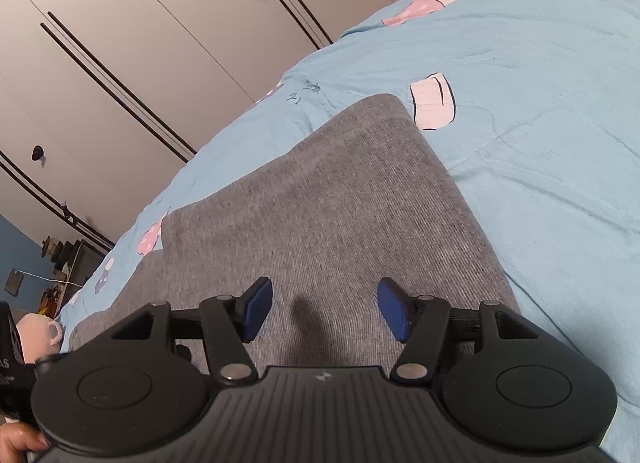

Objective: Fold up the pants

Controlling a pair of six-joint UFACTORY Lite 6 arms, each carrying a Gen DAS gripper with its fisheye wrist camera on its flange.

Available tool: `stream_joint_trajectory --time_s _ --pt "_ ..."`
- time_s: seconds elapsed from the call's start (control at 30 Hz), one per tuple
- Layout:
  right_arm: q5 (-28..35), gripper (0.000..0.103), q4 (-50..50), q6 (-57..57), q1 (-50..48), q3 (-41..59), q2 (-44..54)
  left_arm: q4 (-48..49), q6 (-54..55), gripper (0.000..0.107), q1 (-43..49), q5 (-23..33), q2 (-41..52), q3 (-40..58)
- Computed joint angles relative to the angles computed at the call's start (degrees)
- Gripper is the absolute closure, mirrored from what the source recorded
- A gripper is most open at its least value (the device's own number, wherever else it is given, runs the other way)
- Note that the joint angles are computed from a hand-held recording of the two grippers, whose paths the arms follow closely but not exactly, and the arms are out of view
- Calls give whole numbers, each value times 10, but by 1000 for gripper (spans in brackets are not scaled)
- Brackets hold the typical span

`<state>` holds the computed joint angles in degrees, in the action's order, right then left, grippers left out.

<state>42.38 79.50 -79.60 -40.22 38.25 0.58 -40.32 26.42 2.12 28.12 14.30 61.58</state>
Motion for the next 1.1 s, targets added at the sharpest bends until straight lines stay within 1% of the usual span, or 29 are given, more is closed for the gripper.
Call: stream_joint_trajectory --time_s 0.03,0.1,0.13,0.17,0.23,0.3,0.37,0.4,0.47,0.53,0.57,0.6,0.63,0.67,0.77,0.83,0.9,0.97,1.03,1.07,1.1 --pt "3 43 0 1 -1 1 2 -20 13 49 25 13 0 1" --pt "12 39 -2 2 -5 6 9 -40 33 54 90 15 -6 -3" --pt "19 36 -2 4 -7 9 12 -63 62 49 130 15 -12 -10" --pt "24 34 -2 4 -9 11 16 -103 112 45 182 27 -16 -16" --pt "28 33 -2 2 -10 12 18 -171 198 29 283 71 -9 -15" --pt "28 32 1 -3 -9 10 17 -213 253 26 381 116 7 -6" --pt "27 26 3 -6 -4 10 17 -253 298 25 463 150 35 11" --pt "25 25 4 -6 1 10 15 -271 312 25 498 170 53 23" --pt "15 18 7 -13 14 6 9 -285 313 24 541 204 98 56" --pt "0 15 9 -21 29 3 3 -296 325 24 561 223 135 83" --pt "-8 14 9 -26 36 1 -1 -290 327 24 561 219 149 96" --pt "-14 13 10 -30 41 -1 -4 -271 307 24 554 200 155 107" --pt "-19 13 10 -33 45 -4 -8 -274 306 24 546 187 155 105" --pt "-21 13 11 -37 45 -5 -10 -285 320 24 551 191 164 109" --pt "-20 13 18 -40 41 -11 -12 -300 338 23 558 248 213 142" --pt "-23 13 23 -39 44 -11 -11 -307 342 23 558 263 242 162" --pt "-27 10 28 -43 48 -15 -14 -332 345 23 561 274 271 182" --pt "-35 9 32 -53 55 -19 -19 -364 346 23 566 304 297 202" --pt "-43 9 34 -62 62 -21 -22 -379 346 20 571 336 323 225" --pt "-46 9 35 -64 64 -21 -22 -373 343 20 567 332 335 242" --pt "-46 8 38 -66 66 -20 -20 -358 336 20 558 309 343 258"
